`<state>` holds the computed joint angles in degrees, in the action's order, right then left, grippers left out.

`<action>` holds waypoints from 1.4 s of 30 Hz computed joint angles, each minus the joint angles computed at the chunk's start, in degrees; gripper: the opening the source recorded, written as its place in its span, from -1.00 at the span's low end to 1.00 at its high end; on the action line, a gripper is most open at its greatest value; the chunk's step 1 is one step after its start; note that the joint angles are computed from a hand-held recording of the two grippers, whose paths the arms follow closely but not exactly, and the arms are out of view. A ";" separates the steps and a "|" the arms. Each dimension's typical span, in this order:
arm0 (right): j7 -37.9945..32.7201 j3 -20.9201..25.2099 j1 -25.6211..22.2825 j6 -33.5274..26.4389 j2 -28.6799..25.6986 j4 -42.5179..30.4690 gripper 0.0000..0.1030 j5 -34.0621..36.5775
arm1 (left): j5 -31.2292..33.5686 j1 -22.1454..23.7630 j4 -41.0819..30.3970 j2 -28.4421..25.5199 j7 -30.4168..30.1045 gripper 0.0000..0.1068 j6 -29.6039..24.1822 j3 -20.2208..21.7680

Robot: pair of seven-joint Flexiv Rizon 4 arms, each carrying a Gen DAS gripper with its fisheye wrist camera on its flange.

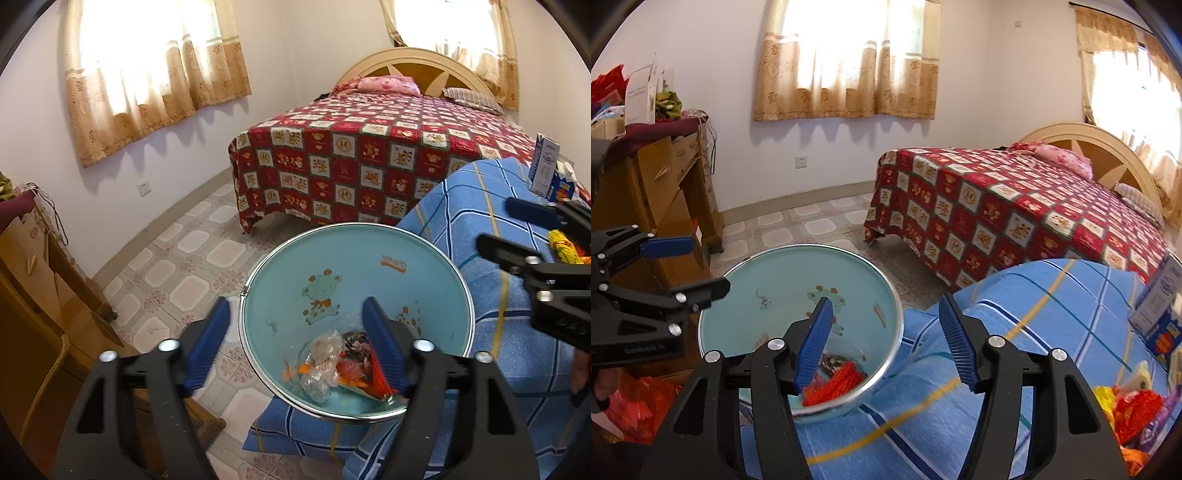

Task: Collect trash
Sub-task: 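Open the left gripper over the bin while the right opens, dropping the red net, then grasp the black mesh net with the right gripper while the left reaches the yellow bag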

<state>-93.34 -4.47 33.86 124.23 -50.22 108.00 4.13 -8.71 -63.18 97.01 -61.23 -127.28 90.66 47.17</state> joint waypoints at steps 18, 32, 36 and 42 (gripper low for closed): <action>-4.22 -6.15 -1.13 11.10 10.20 20.33 0.45 26.73 | 7.37 5.31 -11.83 -0.50 -0.17 0.61 -6.12 -9.02; 7.64 0.25 -16.64 7.05 7.85 26.14 0.45 14.98 | 16.12 4.50 -26.37 -5.66 -7.28 0.77 -13.66 -8.55; 7.89 -6.28 -11.89 4.88 7.06 25.78 0.45 18.96 | 18.92 5.15 -28.21 -5.66 -9.10 0.82 -14.16 -9.13; 9.51 -11.20 -10.54 4.89 7.49 27.23 0.45 23.64 | 21.48 8.54 -30.67 -4.87 -10.58 0.82 -15.18 -13.59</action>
